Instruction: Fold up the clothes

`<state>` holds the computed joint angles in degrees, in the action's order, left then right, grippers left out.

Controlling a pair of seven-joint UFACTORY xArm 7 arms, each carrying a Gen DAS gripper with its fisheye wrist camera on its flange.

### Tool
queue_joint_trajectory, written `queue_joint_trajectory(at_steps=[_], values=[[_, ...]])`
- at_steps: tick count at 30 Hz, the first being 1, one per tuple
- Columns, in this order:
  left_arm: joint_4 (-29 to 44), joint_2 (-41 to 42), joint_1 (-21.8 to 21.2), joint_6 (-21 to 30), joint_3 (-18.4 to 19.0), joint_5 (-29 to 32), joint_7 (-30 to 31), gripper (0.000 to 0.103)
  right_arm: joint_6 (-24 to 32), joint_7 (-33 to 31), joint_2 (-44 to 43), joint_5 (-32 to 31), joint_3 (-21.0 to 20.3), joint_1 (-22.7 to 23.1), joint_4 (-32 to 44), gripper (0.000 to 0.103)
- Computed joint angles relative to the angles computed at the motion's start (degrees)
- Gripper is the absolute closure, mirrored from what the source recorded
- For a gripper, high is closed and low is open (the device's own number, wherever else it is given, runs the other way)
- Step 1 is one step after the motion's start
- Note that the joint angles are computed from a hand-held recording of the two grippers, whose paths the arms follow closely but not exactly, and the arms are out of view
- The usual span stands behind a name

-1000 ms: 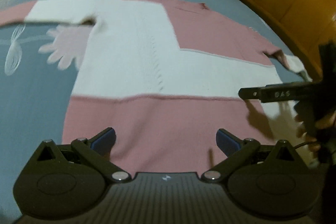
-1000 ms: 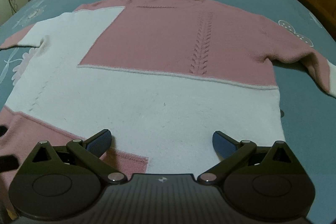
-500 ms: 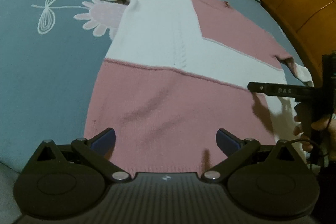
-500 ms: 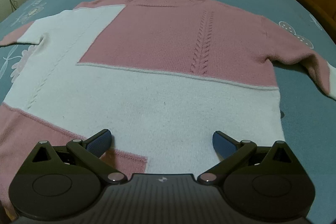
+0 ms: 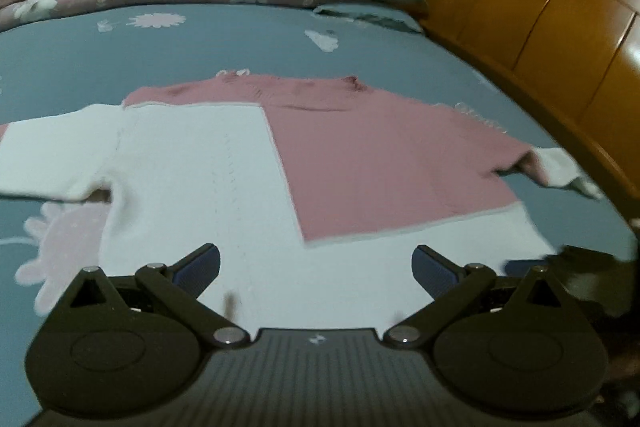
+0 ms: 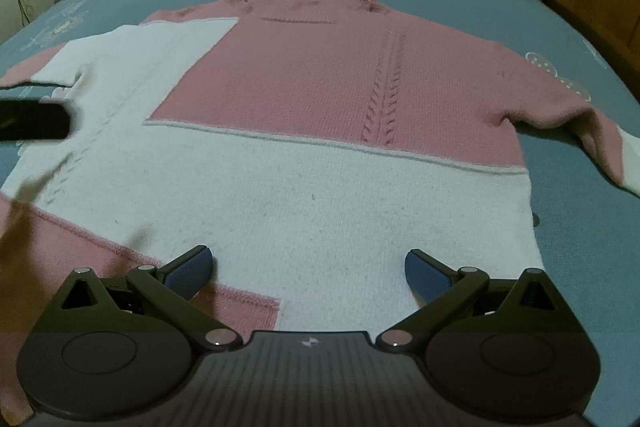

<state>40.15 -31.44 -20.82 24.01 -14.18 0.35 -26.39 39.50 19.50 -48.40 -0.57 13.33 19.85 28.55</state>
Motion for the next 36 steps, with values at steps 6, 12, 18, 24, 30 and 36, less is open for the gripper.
queue_joint_trajectory(at_steps=[6,12,18,24,30,36], values=[[1.1,6.7,1.5,-2.0,1.2,0.3,0.3,0.002,-1.7,-0.4,-1.2,0.2,-0.4,0.4,-1.6,0.000],[-3.4,5.2,0.4,-8.6,2.2,0.5,3.2,0.001,-5.1,0.3,-1.3,-0.9,0.7,-0.3,-3.0,0.000],[-4.4,3.7,0.2,-8.3,2.1,-0.2,4.2,0.001,-6.3,5.5,-3.2,-2.6,3.8,-2.2,-4.3,0.000],[-3.7,3.3,1.7,-6.3,0.1,1.8,2.8,0.001,-1.0,16.2,-8.4,-5.0,9.0,-3.1,-5.0,0.000],[-4.1,3.5,4.1,-7.8,-2.2,4.1,-1.1,0.001,6.7,18.6,-10.7,-4.5,7.7,0.2,-3.8,0.000],[-4.4,2.7,12.2,-8.3,-11.2,15.2,-9.4,0.001,7.4,21.0,-13.2,-4.7,8.3,1.3,-5.1,0.000]])
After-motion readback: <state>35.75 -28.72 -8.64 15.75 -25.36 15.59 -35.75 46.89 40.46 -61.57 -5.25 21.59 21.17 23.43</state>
